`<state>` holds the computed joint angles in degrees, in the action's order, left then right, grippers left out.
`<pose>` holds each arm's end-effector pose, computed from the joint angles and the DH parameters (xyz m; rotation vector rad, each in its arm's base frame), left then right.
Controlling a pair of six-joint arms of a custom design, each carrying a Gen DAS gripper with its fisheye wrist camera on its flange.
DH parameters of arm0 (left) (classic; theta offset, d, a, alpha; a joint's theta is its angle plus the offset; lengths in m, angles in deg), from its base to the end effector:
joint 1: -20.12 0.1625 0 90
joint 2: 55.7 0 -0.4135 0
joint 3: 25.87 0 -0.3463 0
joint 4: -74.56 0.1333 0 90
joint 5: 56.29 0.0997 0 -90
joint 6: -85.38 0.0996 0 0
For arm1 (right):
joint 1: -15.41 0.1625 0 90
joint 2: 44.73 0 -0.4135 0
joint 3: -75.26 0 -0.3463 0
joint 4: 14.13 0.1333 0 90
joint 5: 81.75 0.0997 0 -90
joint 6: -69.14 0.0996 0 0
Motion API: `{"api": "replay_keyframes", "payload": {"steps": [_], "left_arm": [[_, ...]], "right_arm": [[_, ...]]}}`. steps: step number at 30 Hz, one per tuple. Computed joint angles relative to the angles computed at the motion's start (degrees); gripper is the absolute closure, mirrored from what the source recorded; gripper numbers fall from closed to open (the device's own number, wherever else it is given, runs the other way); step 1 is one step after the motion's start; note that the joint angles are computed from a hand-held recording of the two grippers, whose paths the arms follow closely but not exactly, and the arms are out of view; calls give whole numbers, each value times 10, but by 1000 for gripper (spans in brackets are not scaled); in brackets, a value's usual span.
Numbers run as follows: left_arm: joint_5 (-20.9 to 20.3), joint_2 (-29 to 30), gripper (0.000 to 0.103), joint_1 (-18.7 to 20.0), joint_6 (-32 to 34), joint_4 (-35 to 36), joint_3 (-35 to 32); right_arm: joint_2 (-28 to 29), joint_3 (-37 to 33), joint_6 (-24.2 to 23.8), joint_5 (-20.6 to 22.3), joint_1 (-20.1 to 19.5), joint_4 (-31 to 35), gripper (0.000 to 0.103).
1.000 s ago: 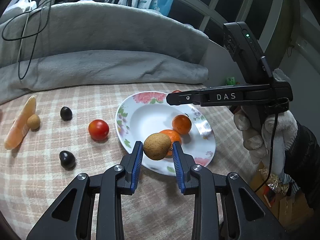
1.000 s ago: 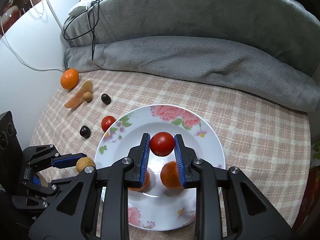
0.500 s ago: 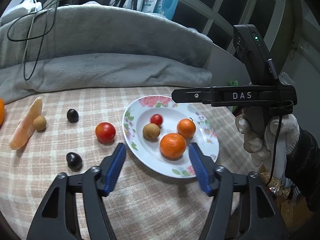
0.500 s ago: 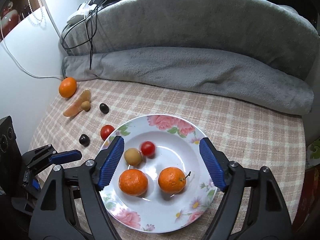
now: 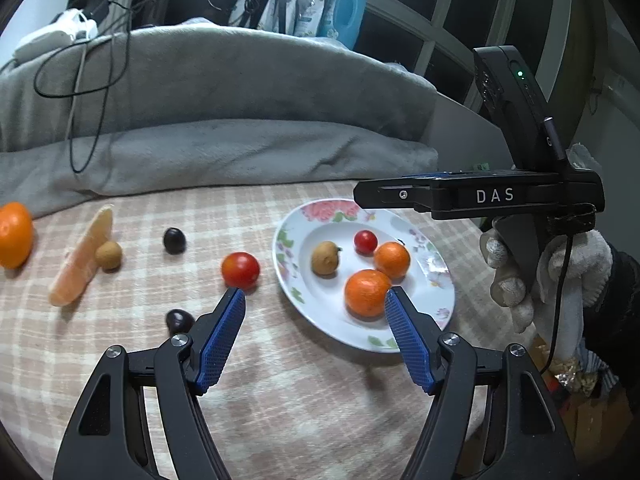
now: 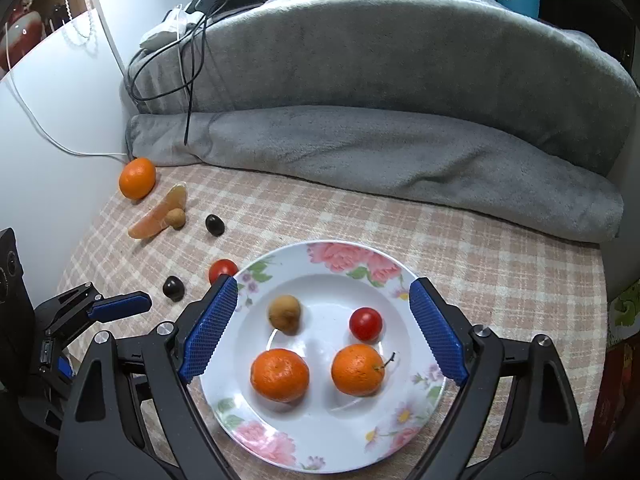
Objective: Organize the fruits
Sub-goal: 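Open both tools and withdraw them from the plate, then grasp the pale peeled fruit piece with the right tool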
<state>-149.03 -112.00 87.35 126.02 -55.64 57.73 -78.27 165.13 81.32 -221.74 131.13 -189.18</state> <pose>-0.1356 -0.6551 0.2730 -1.6410 -2.6405 0.3587 0.3356 -0.5652 0.0945 -0.0015 -2.3308 0.9108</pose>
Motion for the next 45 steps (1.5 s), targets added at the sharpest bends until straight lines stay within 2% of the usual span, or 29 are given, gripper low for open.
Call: {"api": "replay_keyframes", "payload": {"steps": [9, 16, 21, 28, 33, 40, 45], "left_arm": [[13, 3, 30, 12, 1, -25, -14], [27, 17, 30, 26, -8, -25, -50], [44, 29, 30, 36, -18, -28, -80], [58, 50, 30, 51, -36, -19, -127], [64, 65, 30, 60, -39, -10, -155], [64, 90, 31, 73, -51, 22, -207], [60, 109, 38, 82, -69, 51, -243]], "right_arm": [[30, -48, -43, 26, 7, -14, 13], [63, -115, -81, 31, 10, 20, 13], [85, -171, -77, 27, 8, 78, 13], [114, -230, -81, 43, 4, 108, 8], [141, -285, -84, 71, 0, 139, 8], [175, -354, -57, 113, -10, 187, 8], [196, -396, -26, 142, -22, 222, 9]]}}
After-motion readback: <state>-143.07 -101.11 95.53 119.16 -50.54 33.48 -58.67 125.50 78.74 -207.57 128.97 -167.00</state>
